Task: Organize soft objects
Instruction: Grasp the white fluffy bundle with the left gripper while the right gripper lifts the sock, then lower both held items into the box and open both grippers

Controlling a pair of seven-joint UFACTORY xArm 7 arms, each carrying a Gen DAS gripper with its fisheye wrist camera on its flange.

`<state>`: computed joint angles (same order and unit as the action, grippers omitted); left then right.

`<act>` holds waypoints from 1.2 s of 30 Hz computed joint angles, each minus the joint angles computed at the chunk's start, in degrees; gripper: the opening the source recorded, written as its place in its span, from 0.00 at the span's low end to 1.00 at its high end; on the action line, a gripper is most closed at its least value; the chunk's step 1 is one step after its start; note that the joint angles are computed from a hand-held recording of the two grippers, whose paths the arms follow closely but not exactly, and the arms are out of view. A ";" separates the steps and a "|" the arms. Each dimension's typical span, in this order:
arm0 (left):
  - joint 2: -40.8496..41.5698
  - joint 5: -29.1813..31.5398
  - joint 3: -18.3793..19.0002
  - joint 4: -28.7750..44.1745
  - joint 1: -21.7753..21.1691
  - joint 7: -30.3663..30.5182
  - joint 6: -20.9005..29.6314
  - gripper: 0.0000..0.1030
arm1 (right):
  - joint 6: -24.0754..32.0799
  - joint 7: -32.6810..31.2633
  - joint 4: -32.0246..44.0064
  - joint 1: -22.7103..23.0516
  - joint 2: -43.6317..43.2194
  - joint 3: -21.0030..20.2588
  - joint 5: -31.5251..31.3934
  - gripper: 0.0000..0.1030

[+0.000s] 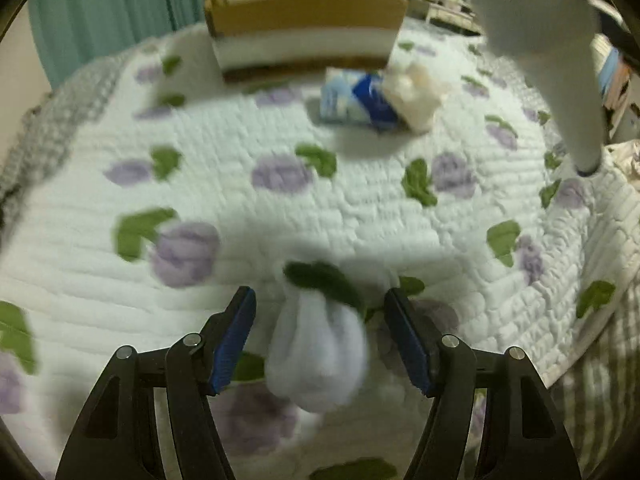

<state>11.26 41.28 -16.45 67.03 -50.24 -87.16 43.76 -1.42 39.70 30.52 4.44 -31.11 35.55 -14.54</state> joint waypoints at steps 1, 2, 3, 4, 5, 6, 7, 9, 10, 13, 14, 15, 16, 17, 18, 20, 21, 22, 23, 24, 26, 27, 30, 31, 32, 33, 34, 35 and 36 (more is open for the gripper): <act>0.48 0.34 0.14 0.18 0.05 -0.17 -0.49 0.62 | 0.22 0.06 -0.09 0.02 -0.04 0.06 0.00 0.41; 1.07 1.51 0.37 0.89 -0.29 -0.39 -0.02 0.62 | 0.61 0.17 -0.36 0.32 -0.23 -0.02 0.07 0.41; 1.50 2.43 0.49 1.43 -0.59 -0.09 0.22 0.54 | 0.92 0.27 -0.63 0.65 -0.36 -0.18 0.10 0.41; 1.71 2.80 0.56 1.63 -0.65 0.52 -0.26 0.42 | 1.02 0.43 -0.87 0.75 -0.48 -0.21 0.06 0.41; 1.99 2.89 0.60 1.63 -0.52 1.14 -1.77 0.41 | 1.34 0.58 -1.19 1.10 -0.71 -0.42 0.10 0.41; 2.24 3.09 0.74 1.81 -0.72 1.25 -1.99 0.40 | 1.49 0.67 -1.48 1.40 -0.95 -0.68 0.07 0.41; 2.43 3.47 0.90 2.14 -1.08 1.33 -1.47 0.34 | 1.56 0.77 -1.62 1.52 -1.09 -0.78 -0.01 0.41; 2.43 4.56 1.16 2.31 -1.63 1.16 -1.44 0.28 | 1.67 1.08 -2.08 1.83 -1.78 -1.03 -0.05 0.41; 2.15 5.44 1.31 2.26 -1.94 0.60 -1.39 0.24 | 1.73 1.15 -2.24 2.07 -2.04 -1.29 -0.03 0.41; 1.44 8.25 1.50 2.37 -2.50 -1.12 -0.61 0.23 | 1.90 1.34 -2.76 2.60 -2.75 -1.91 0.05 0.41; 1.31 8.65 1.43 2.38 -2.38 -1.30 -0.56 0.23 | 1.92 1.33 -2.73 2.70 -2.67 -2.04 0.05 0.41; 1.34 9.13 1.42 2.46 -2.22 -1.38 -0.65 0.21 | 1.86 1.38 -2.82 2.70 -2.71 -2.13 0.05 0.41; 1.30 9.78 1.40 2.69 -2.26 -1.56 -0.26 0.17 | 1.91 1.49 -2.76 2.59 -2.70 -2.00 0.05 0.41; 1.24 10.47 1.40 2.89 -2.28 -1.75 0.04 0.17 | 1.80 1.48 -2.81 2.56 -2.65 -2.08 0.01 0.41; 1.02 11.10 1.35 3.01 -2.28 -1.91 0.25 0.17 | 1.71 1.41 -2.87 2.58 -2.63 -2.22 -0.03 0.41; 0.26 12.26 1.21 3.33 -2.19 -2.20 0.88 0.17 | 1.62 0.97 -2.81 2.96 -2.33 -2.98 -0.01 0.41; -0.26 13.16 1.15 3.57 -2.13 -2.35 1.39 0.17 | 1.58 0.64 -2.61 3.23 -2.03 -3.56 0.06 0.41; -0.61 13.91 1.02 3.94 -2.01 -2.35 1.94 0.17 | 1.41 0.21 -2.38 3.46 -1.69 -4.25 0.12 0.41; -0.84 14.67 0.91 4.50 -1.85 -2.24 2.51 0.17 | 1.30 -0.50 -1.76 3.58 -1.12 -5.16 0.11 0.41; -1.35 15.47 0.92 5.32 -1.50 -1.82 2.96 0.17 | 1.39 -1.05 -1.22 3.62 -0.73 -5.64 0.13 0.41; -1.88 16.62 0.83 6.59 -0.68 -0.94 3.15 0.17 | 1.83 -2.80 1.40 2.39 0.50 -6.21 -0.58 0.41; -1.93 17.49 0.90 7.69 -0.27 -0.33 3.51 0.17 | 1.97 -3.47 2.48 1.89 1.00 -6.27 -0.87 0.41; -0.72 19.78 1.66 13.28 1.16 3.46 4.13 0.17 | 2.00 -5.83 8.57 -1.52 5.01 -5.40 -2.69 0.41; -0.19 20.19 2.08 14.80 1.61 4.50 3.91 0.17 | 1.99 -6.53 11.38 -3.20 7.17 -4.66 -3.65 0.41; 0.79 20.70 2.64 17.23 2.07 5.88 3.68 0.17 | 2.06 -6.90 14.14 -5.13 9.37 -3.55 -4.81 0.41; 1.65 21.19 3.25 19.23 2.30 6.98 3.73 0.19 | 2.32 -6.71 17.68 -8.33 12.21 -1.27 -6.78 0.41; 2.73 21.84 3.90 21.34 2.19 7.63 4.50 0.20 | 2.50 -5.74 20.11 -11.00 14.19 0.72 -8.85 0.41; 3.96 22.33 4.62 23.46 2.13 8.47 4.93 0.20 | 3.24 -3.79 24.76 -16.07 18.16 4.93 -13.00 0.41; 5.44 22.46 5.46 25.89 2.36 9.94 4.70 0.21 | 4.10 -1.34 28.43 -19.79 21.51 8.23 -17.22 0.41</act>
